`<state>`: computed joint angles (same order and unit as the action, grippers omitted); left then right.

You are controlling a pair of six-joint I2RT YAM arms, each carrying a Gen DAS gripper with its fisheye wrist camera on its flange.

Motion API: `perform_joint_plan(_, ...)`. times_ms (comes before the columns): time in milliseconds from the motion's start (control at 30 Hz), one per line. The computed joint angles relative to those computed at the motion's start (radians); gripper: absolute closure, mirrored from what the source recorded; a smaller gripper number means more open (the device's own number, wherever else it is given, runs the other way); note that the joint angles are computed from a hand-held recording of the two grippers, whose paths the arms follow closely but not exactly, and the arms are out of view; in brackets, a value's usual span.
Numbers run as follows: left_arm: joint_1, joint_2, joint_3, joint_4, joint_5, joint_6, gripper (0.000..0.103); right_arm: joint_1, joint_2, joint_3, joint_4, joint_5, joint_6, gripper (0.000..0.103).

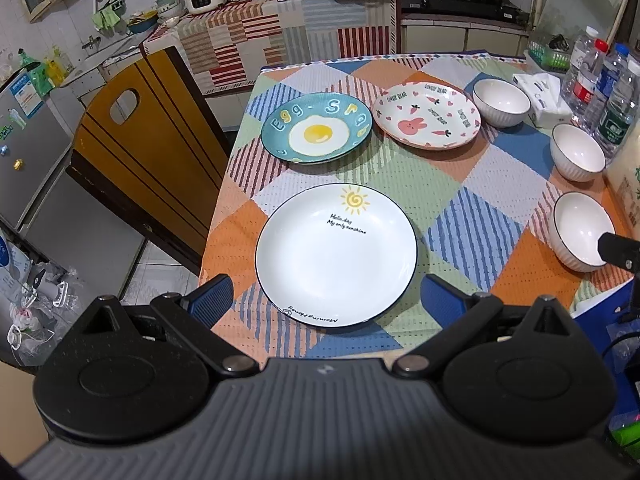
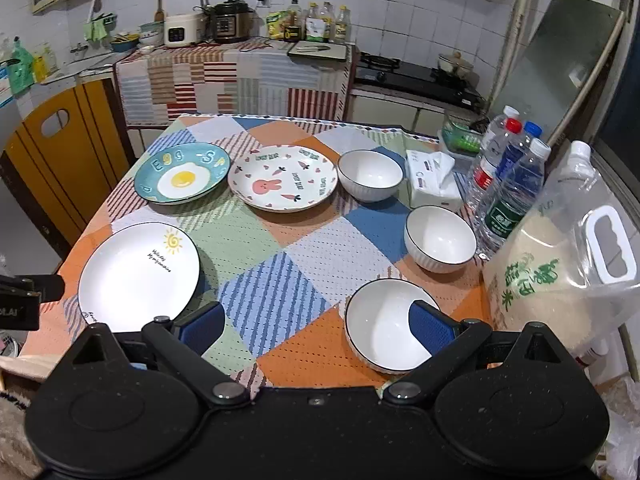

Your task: Organize plates and bowls

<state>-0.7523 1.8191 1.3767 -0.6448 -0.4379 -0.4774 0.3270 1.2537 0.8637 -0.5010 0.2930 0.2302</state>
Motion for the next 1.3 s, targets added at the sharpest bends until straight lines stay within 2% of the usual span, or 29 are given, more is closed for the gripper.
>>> perform_joint_plan(167,0.003,-0.021,-0.032,0.038,0.015,0.033,0.002,0.003,-0.025,-0.023,0.054,-0.035,-0.040,0.003)
perform_joint_plan(300,0.027,-0.094,-0.148,0.209,0.078,0.112,0.002,-0.072,-0.028,-0.033,0.130,-0.220,-0.074,0.003)
perform_joint_plan(400,0.054,-0.102,-0.186,0.288,0.102,0.154,0.002,-0.130,-0.043,-0.118,0.318,-0.336,-0.085,0.003)
perform_joint_plan(433,0.080,-0.100,-0.196,0.308,0.145,0.159,0.002,-0.144,-0.036,-0.141,0.381,-0.361,-0.099,0.003)
perform_joint_plan(500,0.135,-0.080,-0.193,0.329,0.244,0.156,0.002,-0.176,0.009,-0.159,0.479,-0.433,-0.150,0.003)
perform_joint_plan(567,0.180,-0.049,-0.186,0.347,0.291,0.150,0.002,-0.200,0.092,-0.133,0.525,-0.490,-0.193,0.003)
perform_joint_plan(700,0.248,0.054,-0.136,0.353,0.294,0.187,0.004,-0.225,0.290,-0.045,0.571,-0.616,-0.208,0.004)
perform_joint_plan(767,0.274,0.082,-0.163,0.438,0.313,0.247,0.005,-0.222,0.361,-0.036,0.629,-0.667,-0.186,0.004)
perform_joint_plan(867,0.299,0.135,-0.179,0.526,0.306,0.287,0.005,-0.200,0.489,-0.002,0.683,-0.689,-0.156,0.007)
perform_joint_plan(1000,0.333,0.233,-0.112,0.514,0.306,0.268,0.005,-0.174,0.623,0.039,0.718,-0.722,-0.115,0.015)
perform_joint_plan(1067,0.348,0.278,-0.082,0.509,0.305,0.282,0.007,-0.157,0.676,0.059,0.744,-0.737,-0.166,0.016)
perform_joint_plan(1200,0.354,0.333,-0.076,0.532,0.255,0.316,0.011,-0.109,0.737,0.085,0.797,-0.664,-0.338,0.019)
perform_joint_plan(1300,0.366,0.359,-0.077,0.543,0.257,0.303,0.011,-0.106,0.769,0.125,0.780,-0.663,-0.387,0.019)
